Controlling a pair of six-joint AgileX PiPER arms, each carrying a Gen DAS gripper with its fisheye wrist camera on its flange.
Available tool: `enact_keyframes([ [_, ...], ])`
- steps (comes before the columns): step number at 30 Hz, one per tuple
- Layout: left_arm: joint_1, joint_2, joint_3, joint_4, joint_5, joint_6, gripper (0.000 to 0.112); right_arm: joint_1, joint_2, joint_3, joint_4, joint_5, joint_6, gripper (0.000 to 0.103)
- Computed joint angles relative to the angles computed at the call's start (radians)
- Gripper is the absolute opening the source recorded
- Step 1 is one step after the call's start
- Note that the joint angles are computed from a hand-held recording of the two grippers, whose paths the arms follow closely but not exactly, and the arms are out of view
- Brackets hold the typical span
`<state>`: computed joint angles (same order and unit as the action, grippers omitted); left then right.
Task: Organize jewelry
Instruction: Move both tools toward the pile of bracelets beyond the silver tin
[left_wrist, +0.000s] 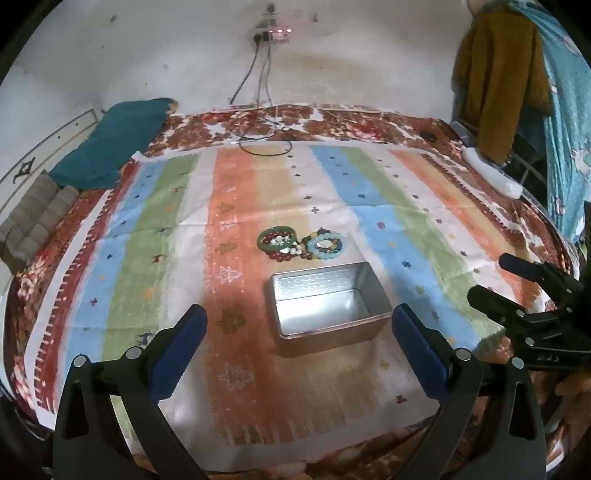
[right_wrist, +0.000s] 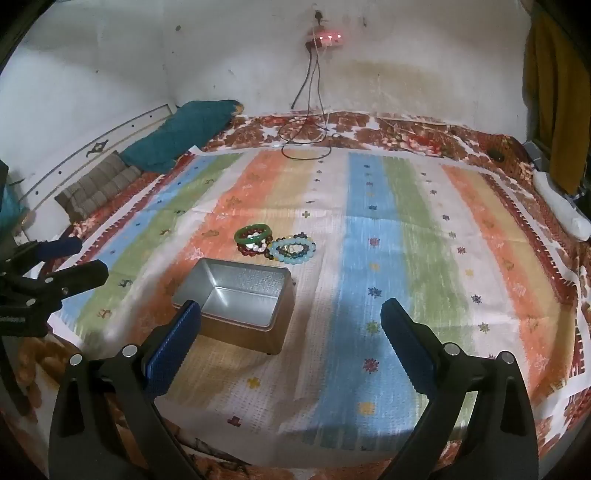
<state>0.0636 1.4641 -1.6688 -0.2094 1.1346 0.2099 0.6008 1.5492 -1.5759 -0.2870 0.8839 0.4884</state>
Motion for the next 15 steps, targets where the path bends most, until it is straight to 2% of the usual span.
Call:
enact_keyframes([
  [1,-0.003,0.004,-0.006,0.007,0.000,-0.011,0.097,-0.001,0.002,-0.002,0.001,0.000,-0.002,0.099],
  [2,0.005,-0.024,0.024,0.009,-0.033,-0.022,0.097,-0.002,0.004,-0.004,0.001,-0.001,-0.004,0.099],
  [7,0.038,-0.015,0.025,-0.031,-0.034,0.003,0.097,-0.003,0.001,0.003,-0.002,-0.013,0.001,0.099],
  [9,0.013,-0.006,0.007,0.002,-0.029,-0.028,0.097,-0.008,0.002,0.012,0.003,-0.028,-0.005,0.099],
  [12,0.042,-0.006,0.000,-0.022,-0.021,-0.017,0.097,-0.002,-0.003,0.029,-0.006,-0.043,0.008,0.099],
  [15,0.039,0.007,-0.015,-0.008,-0.007,-0.034,0.097,-0.008,0.003,0.015,0.008,-0.033,-0.003,0.099],
])
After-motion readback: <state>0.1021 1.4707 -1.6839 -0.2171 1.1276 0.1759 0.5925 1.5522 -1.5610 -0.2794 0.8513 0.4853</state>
